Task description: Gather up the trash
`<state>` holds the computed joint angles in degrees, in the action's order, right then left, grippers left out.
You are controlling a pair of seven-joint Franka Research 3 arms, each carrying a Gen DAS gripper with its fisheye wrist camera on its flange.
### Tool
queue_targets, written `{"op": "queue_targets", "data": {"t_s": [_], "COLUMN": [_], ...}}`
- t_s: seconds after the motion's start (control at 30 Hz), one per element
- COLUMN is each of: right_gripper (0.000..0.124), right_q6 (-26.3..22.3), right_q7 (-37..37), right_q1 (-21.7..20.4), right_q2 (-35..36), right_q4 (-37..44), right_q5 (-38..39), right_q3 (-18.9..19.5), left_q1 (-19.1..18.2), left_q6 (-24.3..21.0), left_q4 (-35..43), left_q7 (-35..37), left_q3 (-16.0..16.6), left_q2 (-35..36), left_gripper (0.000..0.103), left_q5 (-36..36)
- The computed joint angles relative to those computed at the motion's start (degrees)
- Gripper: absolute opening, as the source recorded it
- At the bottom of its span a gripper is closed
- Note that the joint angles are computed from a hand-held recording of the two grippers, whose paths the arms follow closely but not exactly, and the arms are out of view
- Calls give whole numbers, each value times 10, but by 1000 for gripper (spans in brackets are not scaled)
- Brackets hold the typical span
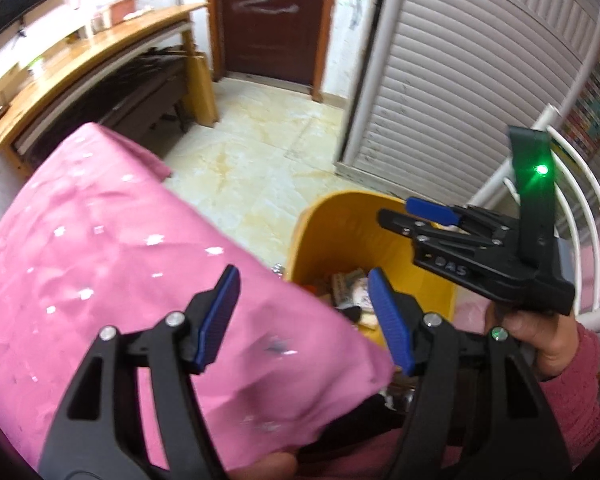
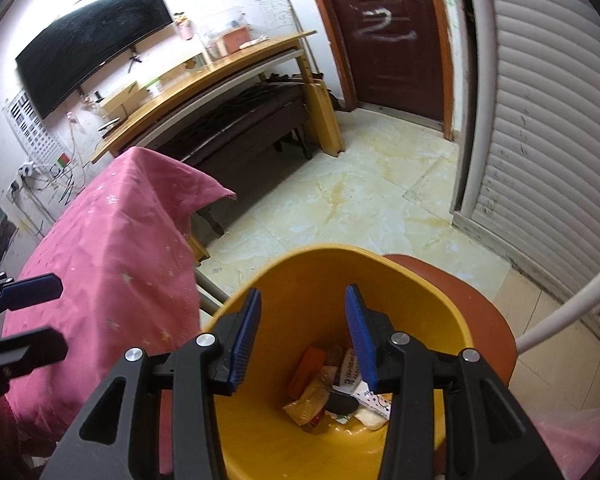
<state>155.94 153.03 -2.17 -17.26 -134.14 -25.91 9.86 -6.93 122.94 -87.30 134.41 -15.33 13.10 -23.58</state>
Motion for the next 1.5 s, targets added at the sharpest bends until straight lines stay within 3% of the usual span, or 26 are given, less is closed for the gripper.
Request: {"op": "queue_targets", "data": {"t_s": [0.1, 0.23, 0.5, 0.73, 0.93, 1.5], "right_gripper": [41, 49, 64, 72, 75, 76], "right_q6": [-5, -13, -12, -1, 8, -15], "right_q7": [-6, -13, -35, -62, -94, -194], "right_q1": [5, 23, 79, 124, 161, 250], "right_q2": [17, 46, 102, 140, 173, 251], "right_q4": [29, 76, 157, 206, 247, 364], "right_q5": [-9, -29, -57, -56, -43, 5], "right_q3": [5, 7, -13, -30, -41, -71], "left_q1": [9, 22, 55, 79, 97, 115], "left_q6": [24, 47, 94, 135, 174, 223], "left_q4": [-5, -8, -21, -61, -99, -153], "left_q7": [-9, -22, -43, -53, -48, -49], "left_q3": [7, 14, 28, 43, 58, 96], "left_q2": [-3, -4, -11, -35, -60, -110], "left_gripper": [70, 72, 85, 89, 93, 94], "left_q5": [-7, -13, -28, -36, -56, -98]}}
